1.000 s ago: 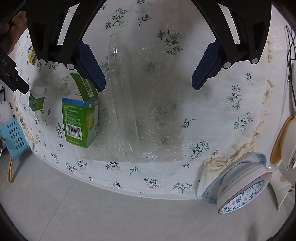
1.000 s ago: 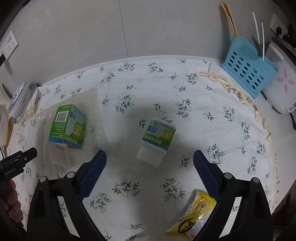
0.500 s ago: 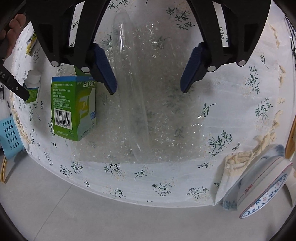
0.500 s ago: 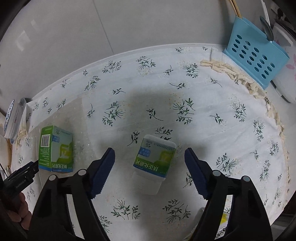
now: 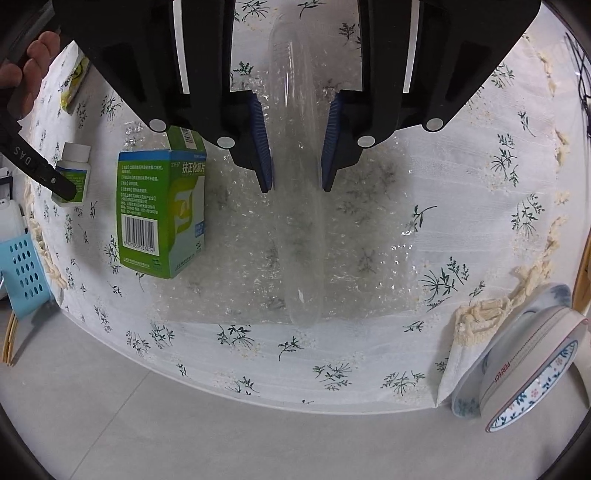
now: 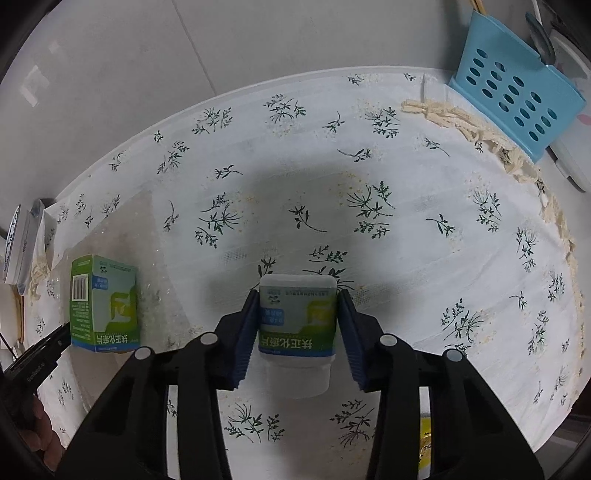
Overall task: Collect trash
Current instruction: 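Grasp the clear plastic tube with the left gripper while the right gripper grasps the white square container, then lift the clear tube and white container off the table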
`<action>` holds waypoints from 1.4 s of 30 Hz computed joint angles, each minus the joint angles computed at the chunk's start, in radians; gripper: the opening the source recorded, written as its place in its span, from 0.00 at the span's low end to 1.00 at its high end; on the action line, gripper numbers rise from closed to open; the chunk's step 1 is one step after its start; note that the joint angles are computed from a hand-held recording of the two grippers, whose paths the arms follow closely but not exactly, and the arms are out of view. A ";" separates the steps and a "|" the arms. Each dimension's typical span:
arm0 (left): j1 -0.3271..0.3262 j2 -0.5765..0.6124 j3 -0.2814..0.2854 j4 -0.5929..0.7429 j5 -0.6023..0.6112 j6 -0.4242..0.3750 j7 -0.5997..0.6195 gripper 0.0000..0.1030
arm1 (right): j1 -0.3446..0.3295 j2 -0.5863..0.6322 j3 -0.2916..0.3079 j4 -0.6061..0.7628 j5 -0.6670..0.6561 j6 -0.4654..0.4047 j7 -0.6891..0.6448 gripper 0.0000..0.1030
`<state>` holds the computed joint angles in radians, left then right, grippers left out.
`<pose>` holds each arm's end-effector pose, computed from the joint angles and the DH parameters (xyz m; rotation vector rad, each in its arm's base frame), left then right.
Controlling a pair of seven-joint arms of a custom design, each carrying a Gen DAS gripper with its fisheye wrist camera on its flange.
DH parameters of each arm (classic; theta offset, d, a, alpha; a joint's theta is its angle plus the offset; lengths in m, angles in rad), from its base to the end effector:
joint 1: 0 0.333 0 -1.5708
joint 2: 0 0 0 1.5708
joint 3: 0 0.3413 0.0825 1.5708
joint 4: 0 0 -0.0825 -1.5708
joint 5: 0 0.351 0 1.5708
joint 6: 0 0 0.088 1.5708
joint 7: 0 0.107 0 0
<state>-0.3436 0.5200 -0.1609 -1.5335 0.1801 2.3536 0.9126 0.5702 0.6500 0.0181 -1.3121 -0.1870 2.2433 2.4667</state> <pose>0.6294 -0.3193 0.4258 -2.1892 2.0214 -0.4314 0.6227 0.4045 0.4193 -1.7906 2.2282 -0.2354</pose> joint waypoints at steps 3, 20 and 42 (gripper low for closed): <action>-0.007 -0.018 0.005 -0.017 0.015 0.004 -0.009 0.25 | 0.005 -0.019 -0.002 -0.023 -0.009 0.012 0.002 0.39; -0.018 -0.167 -0.009 -0.171 0.072 0.038 -0.086 0.25 | 0.023 -0.196 0.020 -0.228 -0.078 0.109 0.017 0.39; -0.023 -0.346 -0.066 -0.337 0.093 0.054 -0.165 0.25 | 0.025 -0.408 0.082 -0.459 -0.174 0.179 0.095 0.39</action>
<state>-0.3668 0.1735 -0.2271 -1.8705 0.2730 2.4080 0.7478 0.5952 0.2416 0.1005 -1.7709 -0.3606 2.4222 2.5613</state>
